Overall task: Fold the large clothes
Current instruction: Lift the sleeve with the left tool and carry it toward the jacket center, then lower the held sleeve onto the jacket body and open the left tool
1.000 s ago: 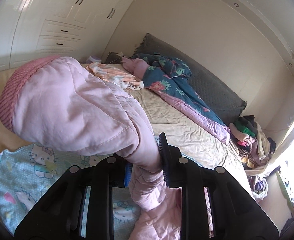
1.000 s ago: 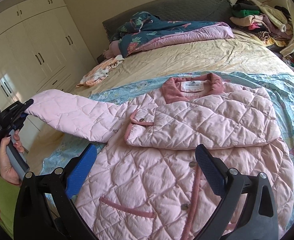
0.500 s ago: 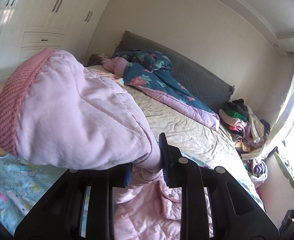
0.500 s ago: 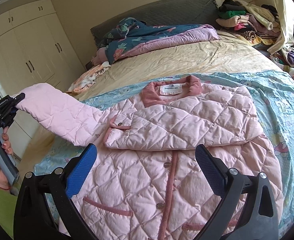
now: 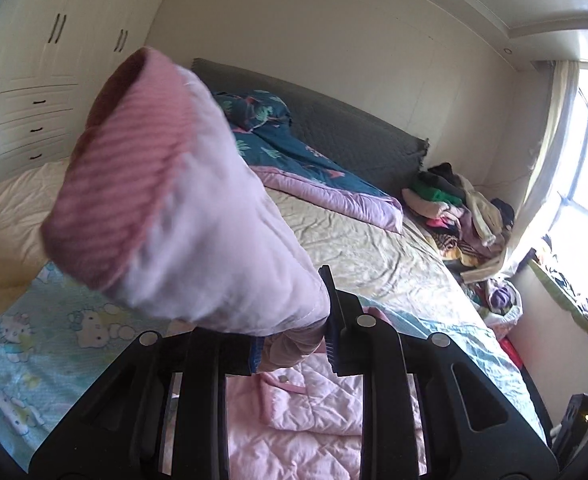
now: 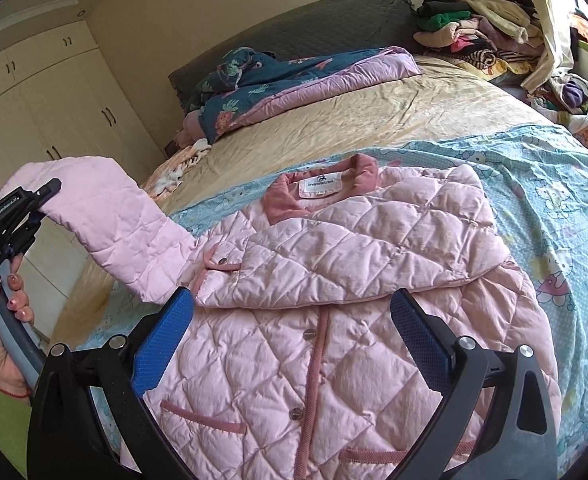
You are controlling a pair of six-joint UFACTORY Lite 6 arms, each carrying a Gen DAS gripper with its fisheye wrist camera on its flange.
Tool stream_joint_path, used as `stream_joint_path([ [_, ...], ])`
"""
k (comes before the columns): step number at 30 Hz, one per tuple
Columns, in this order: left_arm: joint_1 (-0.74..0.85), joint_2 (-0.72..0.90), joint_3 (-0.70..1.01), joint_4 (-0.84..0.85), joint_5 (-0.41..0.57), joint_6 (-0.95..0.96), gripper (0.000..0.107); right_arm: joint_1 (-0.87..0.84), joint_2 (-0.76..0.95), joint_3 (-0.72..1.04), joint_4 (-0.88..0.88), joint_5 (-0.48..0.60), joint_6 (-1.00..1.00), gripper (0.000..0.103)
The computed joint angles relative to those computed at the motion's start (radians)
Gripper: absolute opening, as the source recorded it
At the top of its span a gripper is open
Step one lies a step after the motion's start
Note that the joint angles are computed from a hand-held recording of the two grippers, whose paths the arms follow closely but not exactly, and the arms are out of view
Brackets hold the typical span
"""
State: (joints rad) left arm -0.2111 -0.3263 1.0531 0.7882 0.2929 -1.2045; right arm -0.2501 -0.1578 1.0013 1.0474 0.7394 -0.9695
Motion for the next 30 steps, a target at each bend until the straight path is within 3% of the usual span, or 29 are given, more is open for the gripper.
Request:
stream_joint_path([
  [13, -0.175, 0.185, 0.077, 0.182, -0.020, -0.165, 0.015, -0.097, 0.007, -0.013, -0.030, -0.117, -0.070, 0.098],
  [22, -0.295, 0.375, 0.167, 0.325, -0.024, -0.310, 0.015, -0.234, 0.084, 0.038, 0.014, -0.066, -0.141, 0.098],
  [30, -0.339, 0.533, 0.262, 0.242, -0.033, -0.228, 0.014, -0.295, 0.150, 0.084, 0.024, -0.042, -0.161, 0.098],
])
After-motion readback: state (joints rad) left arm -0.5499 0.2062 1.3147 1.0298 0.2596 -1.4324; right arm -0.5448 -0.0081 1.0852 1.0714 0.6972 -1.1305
